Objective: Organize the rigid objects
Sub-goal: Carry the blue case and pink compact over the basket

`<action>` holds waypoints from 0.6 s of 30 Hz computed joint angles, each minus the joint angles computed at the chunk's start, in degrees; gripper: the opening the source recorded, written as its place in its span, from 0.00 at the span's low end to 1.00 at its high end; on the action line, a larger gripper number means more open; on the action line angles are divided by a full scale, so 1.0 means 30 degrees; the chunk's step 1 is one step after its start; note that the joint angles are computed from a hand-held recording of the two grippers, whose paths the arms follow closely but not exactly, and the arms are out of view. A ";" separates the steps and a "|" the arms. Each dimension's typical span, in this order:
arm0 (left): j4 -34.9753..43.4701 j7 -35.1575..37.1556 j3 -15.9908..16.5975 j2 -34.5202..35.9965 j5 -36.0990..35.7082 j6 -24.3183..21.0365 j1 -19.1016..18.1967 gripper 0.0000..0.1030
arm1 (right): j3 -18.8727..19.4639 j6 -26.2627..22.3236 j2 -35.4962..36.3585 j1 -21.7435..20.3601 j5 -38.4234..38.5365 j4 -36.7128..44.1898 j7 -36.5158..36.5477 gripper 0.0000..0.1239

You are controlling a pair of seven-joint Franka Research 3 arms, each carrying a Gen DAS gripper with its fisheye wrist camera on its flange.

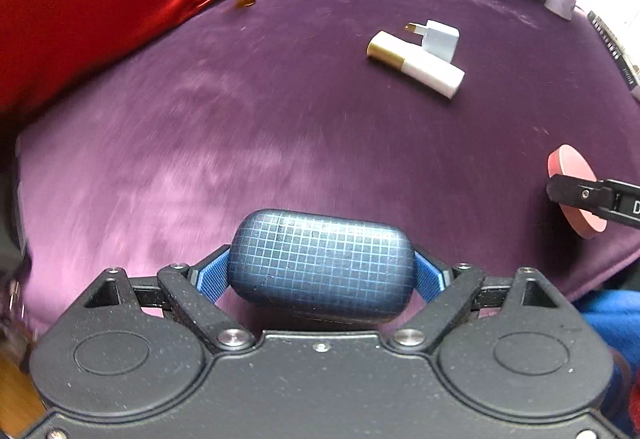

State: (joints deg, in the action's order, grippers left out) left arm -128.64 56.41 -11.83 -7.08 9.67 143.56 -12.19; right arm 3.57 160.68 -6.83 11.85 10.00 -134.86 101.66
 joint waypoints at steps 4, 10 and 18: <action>-0.1575 -0.0408 -0.0155 -0.2220 -0.0273 -0.0233 -0.0332 0.84 | -0.0357 -0.0238 -0.2699 0.0744 0.2831 -0.2016 -0.1242 0.61; -0.3402 -0.1222 -0.0447 -0.4914 -0.0305 -0.0793 -0.1211 0.84 | 0.0144 -0.1129 -0.6732 0.0909 0.3467 -0.4993 -0.1261 0.61; -0.5378 -0.2584 -0.0984 -0.7509 -0.0622 -0.1187 -0.2365 0.84 | 0.0615 -0.2312 -1.0890 0.1327 0.3449 -0.7383 -0.0679 0.61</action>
State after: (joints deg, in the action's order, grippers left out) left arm -144.78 48.66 -14.78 -29.61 7.80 140.00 -19.29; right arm 5.41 153.74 -39.50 15.83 20.35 -157.01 99.62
